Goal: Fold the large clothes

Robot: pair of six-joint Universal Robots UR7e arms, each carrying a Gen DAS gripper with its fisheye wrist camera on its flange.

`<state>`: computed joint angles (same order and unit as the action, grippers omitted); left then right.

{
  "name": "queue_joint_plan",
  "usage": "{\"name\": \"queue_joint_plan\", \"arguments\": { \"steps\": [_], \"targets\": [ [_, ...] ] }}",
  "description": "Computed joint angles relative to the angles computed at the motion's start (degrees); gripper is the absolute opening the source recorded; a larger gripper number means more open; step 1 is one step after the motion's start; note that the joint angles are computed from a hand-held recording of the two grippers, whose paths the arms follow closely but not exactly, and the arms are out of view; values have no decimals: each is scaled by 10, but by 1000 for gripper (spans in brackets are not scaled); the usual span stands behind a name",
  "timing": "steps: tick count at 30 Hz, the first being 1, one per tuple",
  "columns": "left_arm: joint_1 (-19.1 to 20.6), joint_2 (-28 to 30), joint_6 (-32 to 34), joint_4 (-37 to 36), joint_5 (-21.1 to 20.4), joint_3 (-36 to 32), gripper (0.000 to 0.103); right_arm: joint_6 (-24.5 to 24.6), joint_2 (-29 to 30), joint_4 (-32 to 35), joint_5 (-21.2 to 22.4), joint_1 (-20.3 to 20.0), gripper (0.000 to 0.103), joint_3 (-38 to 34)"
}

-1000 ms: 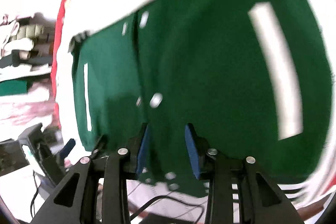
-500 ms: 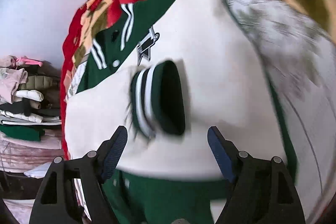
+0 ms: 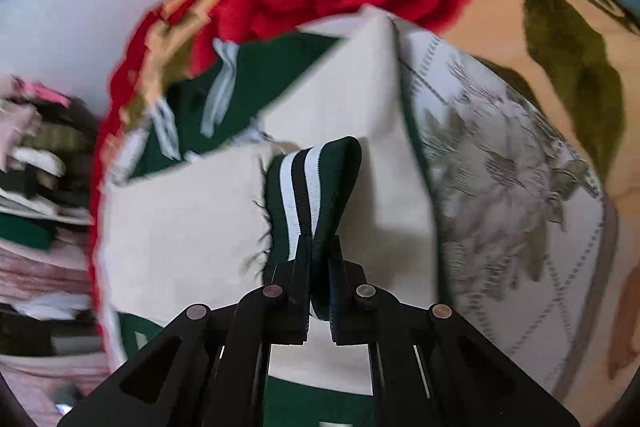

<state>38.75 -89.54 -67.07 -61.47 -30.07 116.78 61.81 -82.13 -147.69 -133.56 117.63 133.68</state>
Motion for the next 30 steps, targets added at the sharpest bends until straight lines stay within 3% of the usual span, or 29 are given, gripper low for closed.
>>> {"name": "queue_joint_plan", "arguments": {
  "steps": [2, 4, 8, 10, 11, 16, 19, 22, 27, 30],
  "targets": [
    [2, 4, 25, -25, 13, 0, 103, 19, -6, 50, 17, -17, 12, -1],
    [4, 8, 46, -42, 30, 3, 103, 41, -11, 99, 16, -13, 33, -10],
    [26, 29, 99, -95, 55, -5, 103, 137, -3, 270, -49, 47, 37, -70],
    [40, 44, 128, -135, 69, -16, 103, 161, 9, 309, -70, 69, 39, -95],
    [50, 54, 154, -167, 77, -22, 103, 157, 14, 309, -73, 75, 39, -102],
    [106, 136, 282, -316, 111, -62, 103, 87, 68, 187, -48, 62, 39, -107],
    [136, 184, 383, -417, 131, -69, 103, 82, 99, 178, -40, 42, 39, -116],
    [146, 205, 494, -530, 142, -49, 103, 120, 125, 247, -47, 22, 38, -132],
    [145, 190, 551, -623, 134, -18, 103, 157, 151, 327, -50, 10, 38, -162],
    [146, 186, 544, -623, 127, -18, 103, 163, 160, 341, -53, 8, 38, -172]
  ]
}}
